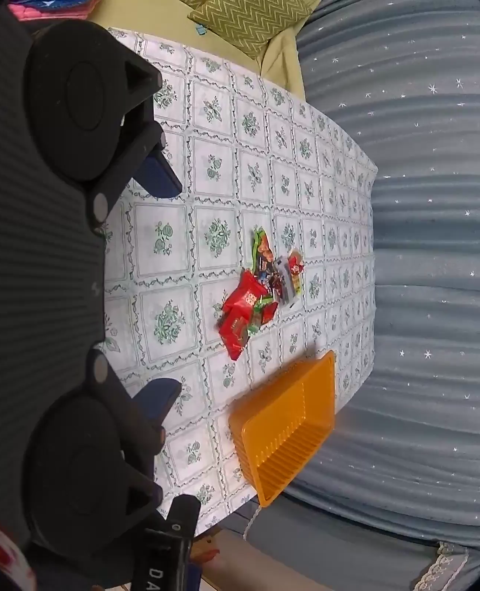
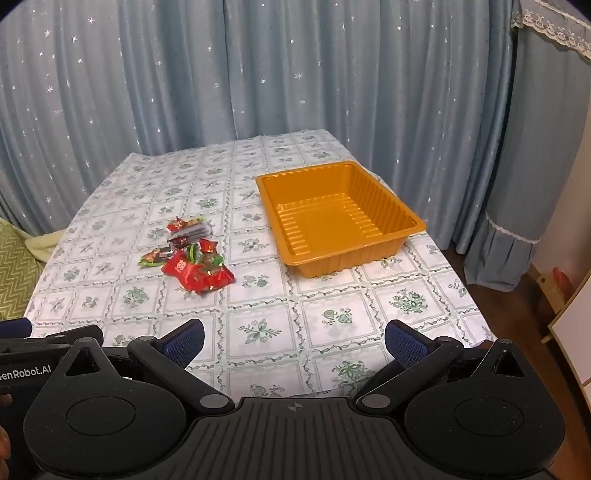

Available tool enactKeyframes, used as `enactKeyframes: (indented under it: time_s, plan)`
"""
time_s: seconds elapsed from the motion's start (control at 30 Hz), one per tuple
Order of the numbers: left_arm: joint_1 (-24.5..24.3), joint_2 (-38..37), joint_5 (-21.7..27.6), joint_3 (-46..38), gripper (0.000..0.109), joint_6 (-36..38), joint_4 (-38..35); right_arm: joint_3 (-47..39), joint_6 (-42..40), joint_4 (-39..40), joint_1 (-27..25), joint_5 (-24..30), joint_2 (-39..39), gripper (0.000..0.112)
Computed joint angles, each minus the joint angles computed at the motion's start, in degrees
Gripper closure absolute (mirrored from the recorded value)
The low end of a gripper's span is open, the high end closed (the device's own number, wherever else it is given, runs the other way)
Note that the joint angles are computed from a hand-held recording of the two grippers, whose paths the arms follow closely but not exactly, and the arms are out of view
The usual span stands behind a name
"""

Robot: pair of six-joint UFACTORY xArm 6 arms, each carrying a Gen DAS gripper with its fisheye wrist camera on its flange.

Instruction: Organize snacks

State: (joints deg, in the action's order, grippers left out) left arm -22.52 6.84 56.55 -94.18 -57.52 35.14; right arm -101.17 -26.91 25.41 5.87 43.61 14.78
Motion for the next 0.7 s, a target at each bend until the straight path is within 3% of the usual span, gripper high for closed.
enactKeyframes:
  time_s: [0.2, 0.37, 0.7]
  plan:
    - [-0.2, -0.7, -1.1, 1.0, 0.006, -1.3, 0.7, 1.9, 0.1, -0.2, 0.3, -0.5, -1.0, 0.009]
    - [0.3, -0.5, -0.9, 0.5, 0.006, 0.1, -0.7, -2.2, 1.0, -0.3, 0.0, 1.9, 1.1, 0.009]
    - [0.1, -0.4, -0.8, 0.6, 0.006, -0.1, -0.5, 1.7, -0.1, 0.8, 0.0, -0.6, -1.0, 0.009]
